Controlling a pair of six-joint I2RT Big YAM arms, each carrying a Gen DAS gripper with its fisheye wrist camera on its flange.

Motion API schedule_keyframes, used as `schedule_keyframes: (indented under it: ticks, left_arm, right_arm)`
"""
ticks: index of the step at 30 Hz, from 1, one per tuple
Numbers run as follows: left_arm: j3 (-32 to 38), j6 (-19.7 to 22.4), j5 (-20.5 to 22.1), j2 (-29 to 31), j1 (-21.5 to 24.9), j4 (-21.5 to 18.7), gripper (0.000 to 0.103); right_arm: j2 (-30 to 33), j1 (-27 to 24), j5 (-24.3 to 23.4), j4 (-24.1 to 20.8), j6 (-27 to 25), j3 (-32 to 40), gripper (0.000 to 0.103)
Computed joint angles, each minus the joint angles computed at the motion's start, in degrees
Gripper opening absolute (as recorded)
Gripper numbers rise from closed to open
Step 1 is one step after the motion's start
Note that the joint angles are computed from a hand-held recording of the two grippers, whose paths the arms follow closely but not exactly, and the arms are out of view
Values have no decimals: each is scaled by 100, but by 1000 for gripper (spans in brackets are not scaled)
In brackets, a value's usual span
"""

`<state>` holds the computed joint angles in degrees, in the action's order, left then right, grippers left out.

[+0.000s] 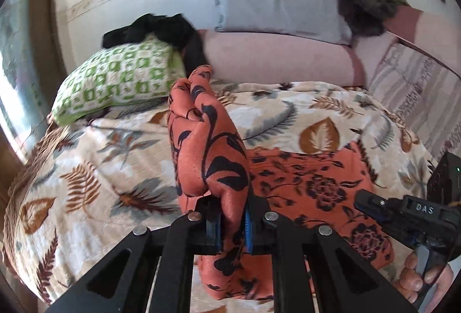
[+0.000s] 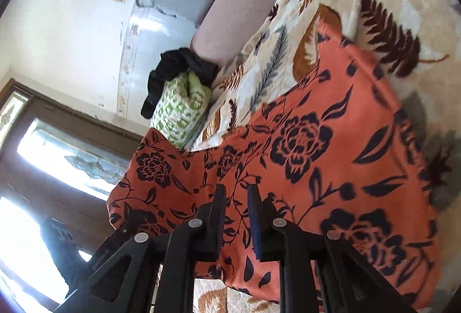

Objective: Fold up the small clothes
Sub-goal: 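Lift and fold the held side over with the left gripper while the right gripper holds the garment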

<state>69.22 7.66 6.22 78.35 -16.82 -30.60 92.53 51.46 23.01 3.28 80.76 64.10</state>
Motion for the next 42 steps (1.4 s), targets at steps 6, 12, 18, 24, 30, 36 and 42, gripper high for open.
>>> schedule_keyframes:
  ticks: [6,12,18,24,30,36,42]
  left_arm:
    - [-37,337,55,507,-1098,-95,12]
    - [-84,278,-68,909,-1334,-396,12]
    - [-169,420,-94,723,-1324,-401,12]
    - [-335,674,-406,684,-1470,-183,12]
    - [-403,717,-344,439,-1574,-48,12]
    - [-168,537,-28,558,-1885,-130,16]
    - [-286,1033,382,443,-1769,-701,52]
  right_arm:
    - [-814,-47,414,1254,610,-1414,18]
    - [-832,-510,-616,2186,1146,-1808,64]
    - [-468,-1125,-1769,1515,609,-1049,80]
    - [217,-1416,-2677,721,250,-287,74]
    - [223,-1412,-2349,134,-799,44,16]
    - [-552,-1315,-1106,151,-1419,-457,14]
    - [-600,-1666,-1530,-922,-247,-725,18]
